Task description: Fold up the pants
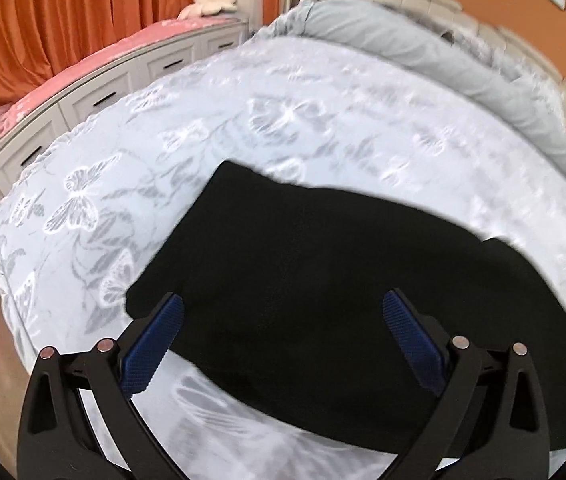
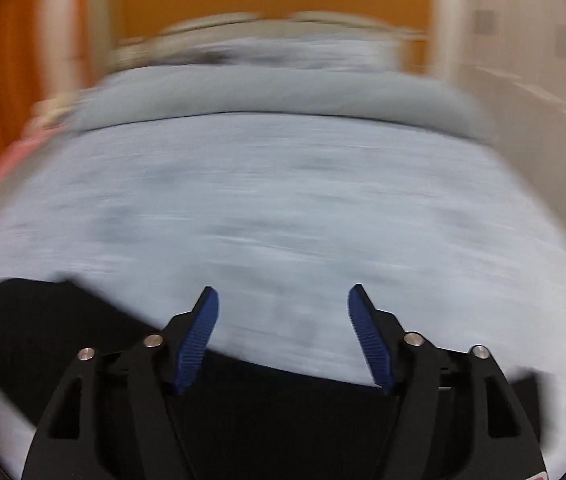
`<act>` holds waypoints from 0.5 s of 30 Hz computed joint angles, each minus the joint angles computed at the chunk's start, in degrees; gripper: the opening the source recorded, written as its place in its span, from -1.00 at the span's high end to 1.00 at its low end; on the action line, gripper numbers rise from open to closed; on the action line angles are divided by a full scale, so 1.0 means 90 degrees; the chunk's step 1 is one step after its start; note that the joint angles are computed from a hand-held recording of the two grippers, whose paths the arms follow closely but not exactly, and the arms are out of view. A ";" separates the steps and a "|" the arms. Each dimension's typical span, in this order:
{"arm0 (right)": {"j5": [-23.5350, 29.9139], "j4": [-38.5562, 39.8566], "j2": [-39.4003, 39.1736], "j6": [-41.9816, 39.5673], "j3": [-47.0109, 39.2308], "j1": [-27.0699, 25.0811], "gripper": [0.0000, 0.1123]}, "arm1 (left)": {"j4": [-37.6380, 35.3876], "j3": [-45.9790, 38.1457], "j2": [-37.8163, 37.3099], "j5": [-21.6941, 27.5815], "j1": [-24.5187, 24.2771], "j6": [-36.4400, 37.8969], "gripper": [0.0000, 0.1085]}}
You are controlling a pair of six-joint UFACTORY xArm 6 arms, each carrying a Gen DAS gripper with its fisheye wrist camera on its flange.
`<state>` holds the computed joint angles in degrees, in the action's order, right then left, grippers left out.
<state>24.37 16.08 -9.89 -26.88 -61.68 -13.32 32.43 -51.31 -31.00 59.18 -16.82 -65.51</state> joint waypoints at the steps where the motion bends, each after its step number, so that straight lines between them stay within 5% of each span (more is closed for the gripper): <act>1: -0.0151 -0.0403 -0.0024 0.0365 0.0113 -0.0564 -0.33 | 0.0092 -0.0058 0.0021 -0.0039 -0.0125 -0.0122 -0.80; 4: 0.0115 -0.1012 0.0402 0.1246 -0.0226 -0.1948 -0.35 | 0.0204 -0.0277 0.0164 0.0011 -0.0456 -0.0420 -0.80; 9: 0.2123 0.1146 0.1682 -0.0267 -0.1657 -0.3702 -0.35 | 0.0340 -0.0683 0.0662 -0.0234 -0.0963 -0.1001 -0.81; 15: 0.3766 0.2688 0.2192 -0.1837 -0.2125 -0.4179 -0.35 | 0.1092 -0.1279 0.1428 0.0053 -0.1485 -0.1459 -0.80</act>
<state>58.26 40.27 9.84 -43.41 -80.81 -50.93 42.25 -62.82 -18.15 59.66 -30.19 -78.64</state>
